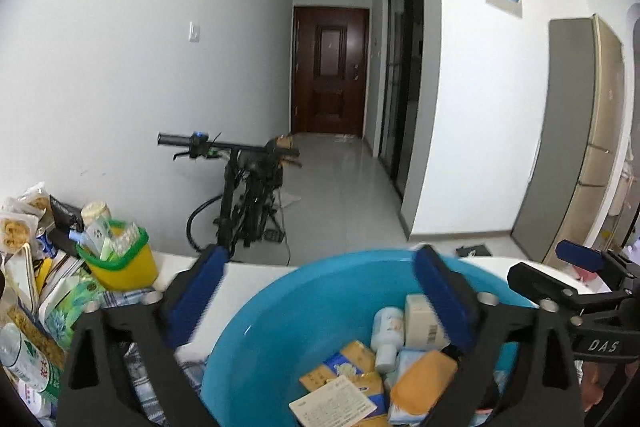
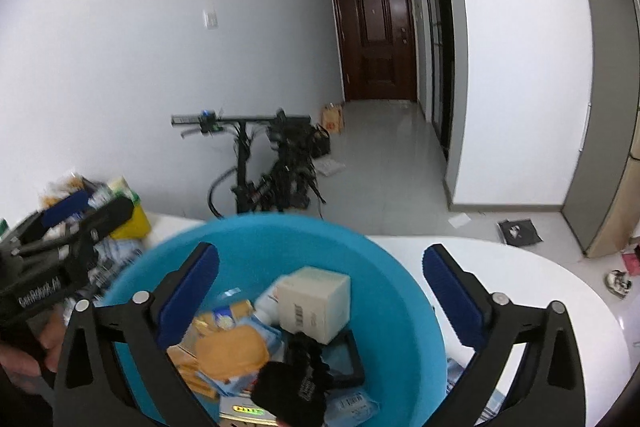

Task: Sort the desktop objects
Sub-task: 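Open the right gripper to release the orange soap box into the basin, then raise both tools out of the basin and pull back from it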

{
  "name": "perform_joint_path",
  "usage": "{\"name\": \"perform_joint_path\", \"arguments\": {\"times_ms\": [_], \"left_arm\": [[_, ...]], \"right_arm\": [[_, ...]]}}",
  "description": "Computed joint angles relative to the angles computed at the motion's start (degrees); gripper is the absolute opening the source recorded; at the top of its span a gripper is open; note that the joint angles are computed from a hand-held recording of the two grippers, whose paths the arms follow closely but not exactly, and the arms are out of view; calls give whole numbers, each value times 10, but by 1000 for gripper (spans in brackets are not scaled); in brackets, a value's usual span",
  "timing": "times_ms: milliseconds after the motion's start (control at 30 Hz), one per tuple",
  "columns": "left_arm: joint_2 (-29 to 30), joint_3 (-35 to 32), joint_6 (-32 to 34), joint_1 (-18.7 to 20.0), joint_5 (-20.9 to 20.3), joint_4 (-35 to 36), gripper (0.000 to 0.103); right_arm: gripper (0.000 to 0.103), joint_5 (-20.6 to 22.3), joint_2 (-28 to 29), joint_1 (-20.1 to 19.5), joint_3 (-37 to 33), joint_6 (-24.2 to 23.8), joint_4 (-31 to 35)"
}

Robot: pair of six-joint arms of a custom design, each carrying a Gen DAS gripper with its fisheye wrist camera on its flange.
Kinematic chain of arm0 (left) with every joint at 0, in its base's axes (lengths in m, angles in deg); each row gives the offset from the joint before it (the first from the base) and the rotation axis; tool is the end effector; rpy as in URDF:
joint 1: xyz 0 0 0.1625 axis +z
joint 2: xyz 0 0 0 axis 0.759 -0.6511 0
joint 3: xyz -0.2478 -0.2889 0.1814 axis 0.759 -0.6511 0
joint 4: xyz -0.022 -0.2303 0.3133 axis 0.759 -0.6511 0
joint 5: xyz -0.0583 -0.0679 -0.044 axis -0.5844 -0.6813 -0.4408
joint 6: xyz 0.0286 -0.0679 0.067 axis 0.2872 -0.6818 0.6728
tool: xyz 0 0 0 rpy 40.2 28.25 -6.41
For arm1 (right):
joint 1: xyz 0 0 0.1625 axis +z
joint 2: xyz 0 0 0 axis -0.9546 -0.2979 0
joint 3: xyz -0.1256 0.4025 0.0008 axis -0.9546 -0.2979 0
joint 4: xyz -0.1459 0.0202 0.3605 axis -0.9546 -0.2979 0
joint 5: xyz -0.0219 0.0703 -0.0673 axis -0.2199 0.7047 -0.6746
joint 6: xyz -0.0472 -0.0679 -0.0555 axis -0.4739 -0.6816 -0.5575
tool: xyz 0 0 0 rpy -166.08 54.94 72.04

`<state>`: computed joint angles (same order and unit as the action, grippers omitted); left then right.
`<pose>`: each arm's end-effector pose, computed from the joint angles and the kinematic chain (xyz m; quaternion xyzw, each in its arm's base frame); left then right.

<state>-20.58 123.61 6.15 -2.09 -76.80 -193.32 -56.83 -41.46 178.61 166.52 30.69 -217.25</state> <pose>-0.2725 -0.6209 0.2804 0.1444 0.7631 -0.5330 0.3357 0.2975 -0.6556 0.1981 0.3211 -0.8412 0.3931 0.1866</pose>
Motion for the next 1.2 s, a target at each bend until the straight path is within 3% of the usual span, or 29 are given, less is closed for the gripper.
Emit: {"name": "perform_joint_path", "arguments": {"times_ms": [233, 533, 867, 1000, 1200], "left_arm": [[-3, 8, 34, -5, -15, -34, 103], [32, -16, 195, -26, 5, -173, 103], [7, 13, 165, -47, -1, -173, 103], [-20, 40, 97, -60, 4, -105, 103], [-35, 74, 132, -105, 46, -150, 103]], "right_arm": [[103, 30, -9, 5, 20, -17, -63], [103, 37, -10, 8, 30, -39, -110], [103, 52, -37, 10, 60, -31, -125], [103, 41, -54, 15, 74, -26, -113], [103, 34, -96, 30, 120, -17, -126]]}}
